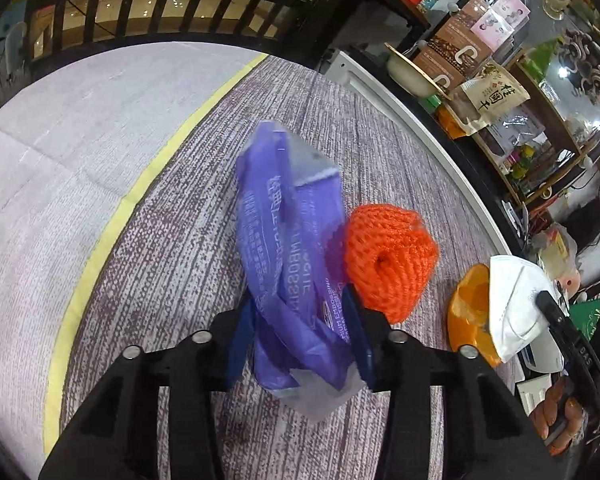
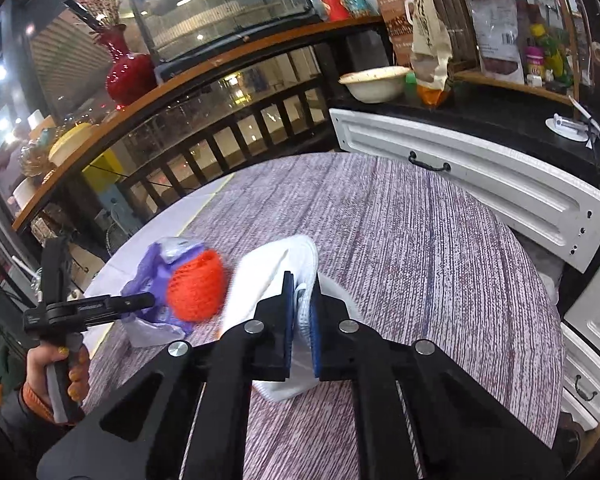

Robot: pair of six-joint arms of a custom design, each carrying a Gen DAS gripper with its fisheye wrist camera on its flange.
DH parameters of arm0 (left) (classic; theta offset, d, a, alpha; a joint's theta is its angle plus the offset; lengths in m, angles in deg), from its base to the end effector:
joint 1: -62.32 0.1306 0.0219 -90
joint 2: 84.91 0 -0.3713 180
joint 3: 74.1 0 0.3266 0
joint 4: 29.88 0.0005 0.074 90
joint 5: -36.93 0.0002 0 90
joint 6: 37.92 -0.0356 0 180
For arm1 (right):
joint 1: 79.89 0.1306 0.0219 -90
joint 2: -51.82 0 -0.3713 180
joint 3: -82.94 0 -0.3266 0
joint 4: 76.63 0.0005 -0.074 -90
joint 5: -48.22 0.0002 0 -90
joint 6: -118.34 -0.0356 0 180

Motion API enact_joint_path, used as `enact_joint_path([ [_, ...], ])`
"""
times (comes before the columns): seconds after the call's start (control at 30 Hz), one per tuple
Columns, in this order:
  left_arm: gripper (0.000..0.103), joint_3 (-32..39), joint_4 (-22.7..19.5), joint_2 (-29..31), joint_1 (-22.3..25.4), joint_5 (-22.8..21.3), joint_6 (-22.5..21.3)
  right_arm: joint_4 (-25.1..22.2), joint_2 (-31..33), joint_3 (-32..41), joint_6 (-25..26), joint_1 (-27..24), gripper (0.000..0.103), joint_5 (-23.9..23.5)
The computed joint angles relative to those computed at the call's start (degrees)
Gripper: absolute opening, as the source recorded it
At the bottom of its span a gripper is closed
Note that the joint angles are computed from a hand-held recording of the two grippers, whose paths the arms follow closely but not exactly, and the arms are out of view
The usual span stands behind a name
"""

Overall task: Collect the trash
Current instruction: 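Grasp the purple plastic bag with the left tool while the right tool grasps a white wrapper, then carry both items over the bin and open the right tool to drop the wrapper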

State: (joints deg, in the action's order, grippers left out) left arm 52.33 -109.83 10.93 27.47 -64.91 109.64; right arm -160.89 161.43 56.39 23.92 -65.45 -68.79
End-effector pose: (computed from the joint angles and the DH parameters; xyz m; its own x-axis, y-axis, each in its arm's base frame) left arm 0.3416 -0.2296 0.5835 -0.7135 -0.5097 -0.4808 -0.2844 0.8378 -0.4662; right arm 0.4439 0.1305 0.6379 -0.6690 -0.1014 -0.7364 -0.5069 0.7867 0.3523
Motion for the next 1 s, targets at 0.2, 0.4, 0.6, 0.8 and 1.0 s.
enact_joint_path([
  [0.2, 0.013, 1.50, -2.07, -0.91, -3.61, -5.55, -1.71, 4.13, -8.84, -8.72, 0.82, 0.37, 0.006, -0.01],
  [0.4, 0.013, 0.48, -2.45, -3.04, -7.62, -7.85, -0.40, 5.26, -16.04, -14.56, 0.59, -0.28, 0.006, -0.39],
  [0.6, 0.013, -0.81, -2.83, -5.17, -12.49, -12.72, 2.29, 6.46, -23.52, -22.47, 0.16, -2.07, 0.006, -0.74],
  [0.8, 0.012, 3.95, -6.81, -4.51, -18.19, -22.17, 3.10, 7.53, -29.51, -28.72, 1.37, -3.10, 0.006, 1.55],
  [1.0, 0.012, 8.97, -7.77, -2.83, -22.31, -25.70, 2.36, 7.79, -34.58, -34.10, 1.87, -5.84, 0.006, 1.34],
])
